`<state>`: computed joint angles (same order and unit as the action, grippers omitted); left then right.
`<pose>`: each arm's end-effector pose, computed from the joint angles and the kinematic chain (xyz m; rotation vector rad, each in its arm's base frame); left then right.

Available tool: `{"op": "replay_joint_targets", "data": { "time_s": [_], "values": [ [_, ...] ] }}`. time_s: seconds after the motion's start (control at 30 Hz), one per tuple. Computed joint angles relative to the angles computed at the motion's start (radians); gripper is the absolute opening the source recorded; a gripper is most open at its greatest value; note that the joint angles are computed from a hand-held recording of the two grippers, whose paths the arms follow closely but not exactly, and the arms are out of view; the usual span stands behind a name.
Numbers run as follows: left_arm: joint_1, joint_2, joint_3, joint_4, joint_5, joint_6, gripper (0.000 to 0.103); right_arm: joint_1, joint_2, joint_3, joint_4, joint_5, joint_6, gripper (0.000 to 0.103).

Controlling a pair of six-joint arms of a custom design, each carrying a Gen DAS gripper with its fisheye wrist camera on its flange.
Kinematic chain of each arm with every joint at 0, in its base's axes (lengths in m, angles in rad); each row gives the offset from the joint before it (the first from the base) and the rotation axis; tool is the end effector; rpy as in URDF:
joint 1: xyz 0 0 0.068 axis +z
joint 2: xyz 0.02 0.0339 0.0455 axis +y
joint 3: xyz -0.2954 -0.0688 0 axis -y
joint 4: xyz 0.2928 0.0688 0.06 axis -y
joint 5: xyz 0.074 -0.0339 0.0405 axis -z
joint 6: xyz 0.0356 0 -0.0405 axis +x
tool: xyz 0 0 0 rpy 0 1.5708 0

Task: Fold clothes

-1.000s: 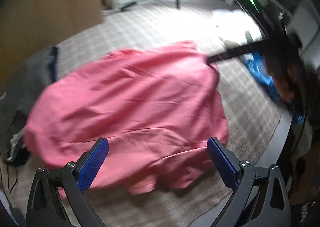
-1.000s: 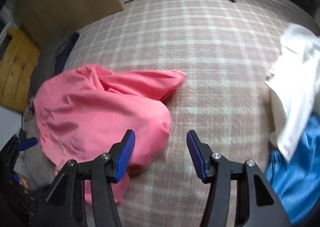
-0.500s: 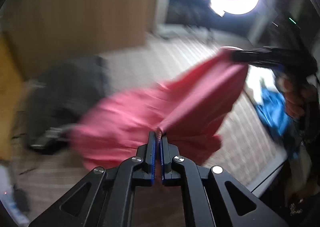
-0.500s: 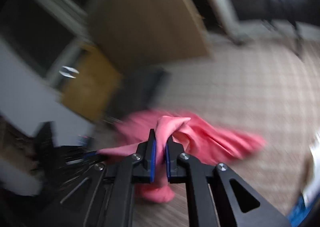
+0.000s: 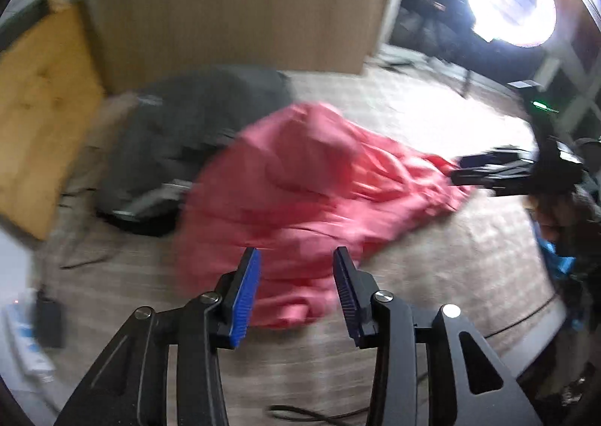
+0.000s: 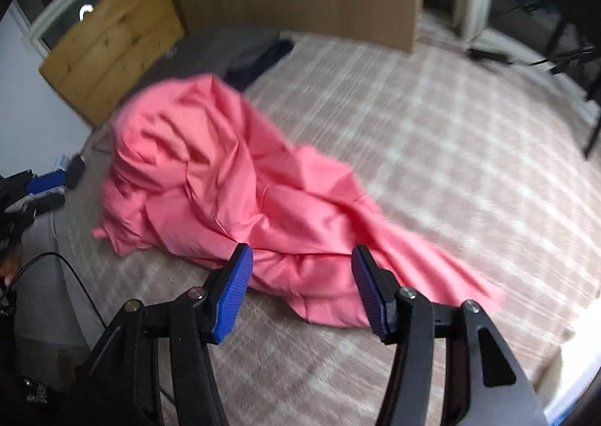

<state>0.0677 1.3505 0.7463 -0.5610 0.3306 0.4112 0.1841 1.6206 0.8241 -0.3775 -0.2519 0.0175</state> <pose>0.2731 0.0069 0.1859 0.5438 2.6017 -0.3010 0.3171 0.0681 0.1411 -0.2980 2.7298 0.4014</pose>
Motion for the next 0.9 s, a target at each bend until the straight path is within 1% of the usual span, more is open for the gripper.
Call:
{"op": "replay_joint_targets", "data": {
  "time_s": [0.07, 0.13, 0.17, 0.2, 0.23, 0.27, 0.33, 0.43, 0.5, 0.53, 0.6, 0.67, 0.7, 0.73, 0.77, 0.87, 0.9],
  "values": [
    [-0.070, 0.072, -0.004, 0.075, -0.021, -0.040, 0.041, 0.018, 0.065, 0.028, 0.017, -0.009, 0.006, 0.054],
    [-0.107, 0.157, 0.004, 0.145, -0.064, -0.035, 0.039, 0.036, 0.100, 0.026, 0.064, -0.015, 0.012, 0.053],
    [-0.115, 0.198, 0.017, 0.157, -0.082, -0.031, 0.014, 0.042, 0.105, 0.023, 0.086, -0.026, 0.010, 0.034],
    [-0.113, 0.236, 0.040, 0.141, -0.092, -0.028, 0.003, 0.047, 0.107, 0.023, 0.094, -0.032, 0.008, 0.006],
    [-0.096, 0.250, 0.059, 0.117, -0.080, -0.023, 0.001, 0.047, 0.095, 0.018, 0.096, -0.036, 0.015, 0.004],
    [-0.067, 0.229, 0.066, 0.094, -0.051, -0.013, 0.001, 0.039, 0.065, 0.001, 0.106, -0.047, 0.023, 0.004],
    [-0.009, 0.126, 0.060, 0.063, -0.035, 0.018, 0.001, -0.001, -0.058, -0.058, 0.114, -0.065, 0.026, 0.004],
    [0.113, -0.029, 0.110, -0.050, 0.022, 0.071, 0.001, -0.089, -0.267, -0.120, 0.059, -0.091, 0.044, 0.003],
    [0.178, -0.091, 0.157, -0.121, 0.055, 0.103, 0.001, -0.143, -0.398, -0.133, -0.006, -0.090, 0.061, 0.003],
    [0.219, -0.121, 0.193, -0.176, 0.095, 0.124, 0.001, -0.174, -0.476, -0.137, -0.050, -0.096, 0.062, 0.003],
    [0.295, -0.159, 0.268, -0.276, 0.169, 0.166, 0.001, -0.243, -0.653, -0.132, -0.168, -0.120, 0.046, 0.003],
    [0.325, -0.182, 0.304, -0.315, 0.184, 0.192, 0.001, -0.317, -0.783, -0.098, -0.305, -0.121, -0.005, 0.003],
    [0.324, -0.183, 0.305, -0.312, 0.171, 0.194, 0.001, -0.363, -0.831, -0.073, -0.371, -0.124, -0.038, 0.003],
    [0.324, -0.184, 0.306, -0.309, 0.158, 0.195, 0.001, -0.388, -0.860, -0.056, -0.428, -0.088, -0.055, 0.003],
    [0.317, -0.177, 0.298, -0.296, 0.125, 0.192, 0.001, -0.391, -0.877, -0.047, -0.476, -0.016, -0.053, 0.003],
    [0.261, -0.058, 0.236, -0.205, -0.080, 0.170, 0.005, -0.388, -0.832, -0.093, -0.554, 0.161, -0.093, 0.004],
    [0.238, -0.010, 0.214, -0.166, -0.157, 0.152, 0.005, -0.398, -0.805, -0.120, -0.561, 0.182, -0.110, 0.004]
  ]
}}
